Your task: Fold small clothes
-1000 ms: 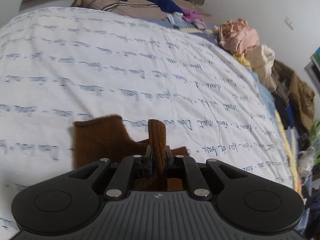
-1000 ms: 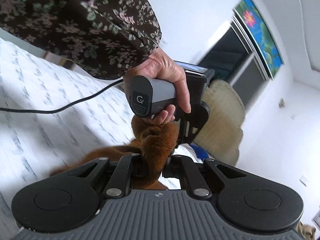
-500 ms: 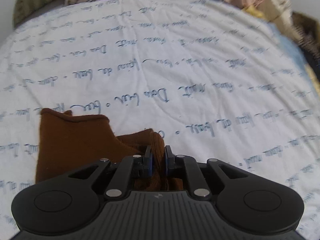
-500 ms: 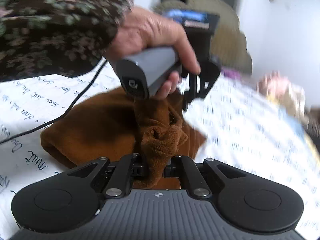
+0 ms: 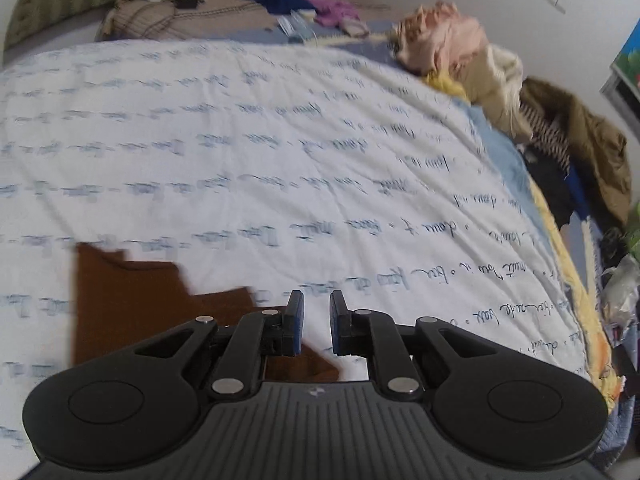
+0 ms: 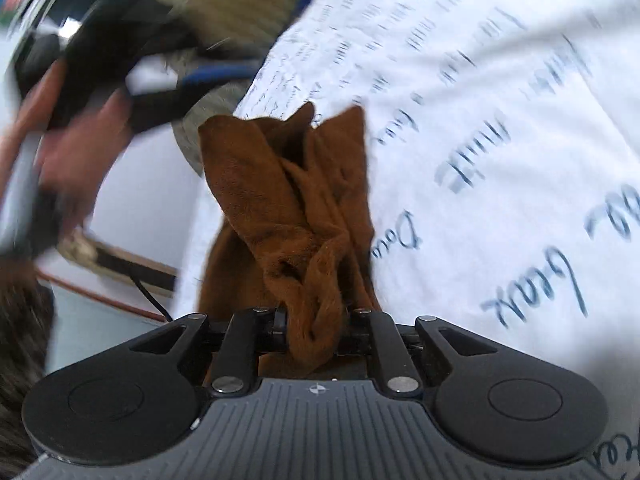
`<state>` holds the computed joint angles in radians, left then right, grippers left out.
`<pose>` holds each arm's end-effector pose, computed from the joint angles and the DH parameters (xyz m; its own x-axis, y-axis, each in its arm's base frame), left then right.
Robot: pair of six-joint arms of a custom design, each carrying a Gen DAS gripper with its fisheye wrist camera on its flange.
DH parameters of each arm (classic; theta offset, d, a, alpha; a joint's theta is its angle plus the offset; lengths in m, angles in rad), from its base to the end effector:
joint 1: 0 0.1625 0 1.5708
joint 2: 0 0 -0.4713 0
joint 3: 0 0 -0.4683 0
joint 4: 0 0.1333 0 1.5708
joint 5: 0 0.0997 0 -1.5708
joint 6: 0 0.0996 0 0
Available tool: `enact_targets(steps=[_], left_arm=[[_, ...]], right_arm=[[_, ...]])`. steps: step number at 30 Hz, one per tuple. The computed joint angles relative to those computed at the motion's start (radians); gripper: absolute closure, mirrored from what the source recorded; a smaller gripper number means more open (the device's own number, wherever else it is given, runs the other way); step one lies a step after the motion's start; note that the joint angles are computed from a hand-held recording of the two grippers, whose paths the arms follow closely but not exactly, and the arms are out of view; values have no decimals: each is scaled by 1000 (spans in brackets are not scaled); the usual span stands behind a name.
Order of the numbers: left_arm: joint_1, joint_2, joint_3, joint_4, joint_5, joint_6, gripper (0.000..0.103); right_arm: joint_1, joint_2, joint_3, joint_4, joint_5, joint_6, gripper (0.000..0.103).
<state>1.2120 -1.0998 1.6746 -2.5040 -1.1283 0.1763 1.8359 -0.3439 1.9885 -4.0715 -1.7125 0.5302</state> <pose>-0.0922 -0.7470 0.2786 -0.8273 0.3277 -0.4563 0.4814 0.8322 -0.2750 0.2589 -0.4986 -0.1349 -0.9352 0.1849 -0.3021 0.3491 0.6248 -0.6984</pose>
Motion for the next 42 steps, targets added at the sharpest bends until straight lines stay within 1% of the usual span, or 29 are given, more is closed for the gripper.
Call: enact_targets(steps=[1, 2, 3, 4, 6, 7, 8, 9, 12, 13, 14, 17, 19, 20, 21, 23, 24, 25, 27, 28, 29, 30, 33, 36, 38, 39, 40, 41, 42], left_arm=[[10, -26, 14, -13, -4, 18, 90], [23, -54, 29, -23, -10, 47, 90], [37, -77, 48, -47, -13, 64, 90], [51, -101, 71, -77, -16, 79, 90], [84, -133, 109, -126, -27, 127, 90], [97, -145, 132, -157, -27, 146, 90], [111, -153, 153, -183, -26, 159, 90], [127, -161, 168, -196, -39, 159, 90], [180, -164, 200, -241, -112, 99, 89], [193, -159, 210, -275, -128, 70, 89], [208, -155, 218, -307, -153, 52, 89], [234, -133, 224, -370, -176, 31, 89], [248, -114, 218, -395, -190, 51, 89], [258, -101, 210, -400, -205, 76, 89], [267, -89, 206, -411, -212, 81, 90], [291, -73, 197, -427, -266, 68, 90], [294, -73, 193, -422, -275, 64, 90], [293, -78, 191, -410, -278, 57, 89], [295, -100, 196, -396, -307, 41, 89], [295, -112, 203, -403, -318, 50, 89], [290, -124, 215, -419, -318, 72, 89], [283, -132, 226, -436, -311, 104, 85], [251, -148, 269, -507, -275, 200, 71], [230, -158, 312, -550, -278, 294, 69], [217, -151, 321, -541, -248, 340, 68], [213, -141, 317, -526, -225, 335, 68], [216, -133, 306, -496, -219, 329, 68], [221, -124, 293, -470, -217, 333, 68], [228, -118, 289, -477, -218, 346, 68]], right_arm=[[-9, -7, 17, -18, 10, 1, 84], [-11, -14, 33, -39, 14, -12, 76], [-2, -30, 48, -42, -2, -37, 76], [18, -40, 55, -46, -41, -69, 76], [86, -55, 44, -63, -198, -179, 75], [107, -57, 30, -80, -246, -233, 75], [122, -56, 10, -96, -252, -277, 75], [125, -64, -4, -91, -217, -314, 75], [109, -80, -86, 63, -65, -350, 75], [112, -72, -136, 133, -64, -360, 75], [117, -58, -189, 201, -100, -366, 75], [81, -31, -288, 316, -151, -340, 75], [54, -6, -326, 341, -229, -279, 76], [32, -7, -312, 346, -244, -241, 88], [1, 2, -295, 332, -218, -189, 103], [-73, 12, -252, 242, -67, -112, 103], [-91, 8, -242, 234, -26, -77, 103], [-93, 0, -241, 253, -20, -69, 103], [-84, -27, -237, 302, -25, -81, 103], [-71, -39, -228, 296, -19, -85, 90], [-58, -49, -219, 277, -2, -109, 83], [-39, -63, -205, 261, 5, -140, 81], [-3, -73, -233, 319, 37, -219, 81], [23, -63, -316, 483, -5, -278, 81], [25, -50, -392, 645, -60, -279, 81], [28, -36, -427, 705, -135, -271, 88], [28, -26, -445, 734, -197, -272, 96], [16, -21, -450, 732, -218, -276, 103], [0, -23, -441, 709, -197, -254, 103]])
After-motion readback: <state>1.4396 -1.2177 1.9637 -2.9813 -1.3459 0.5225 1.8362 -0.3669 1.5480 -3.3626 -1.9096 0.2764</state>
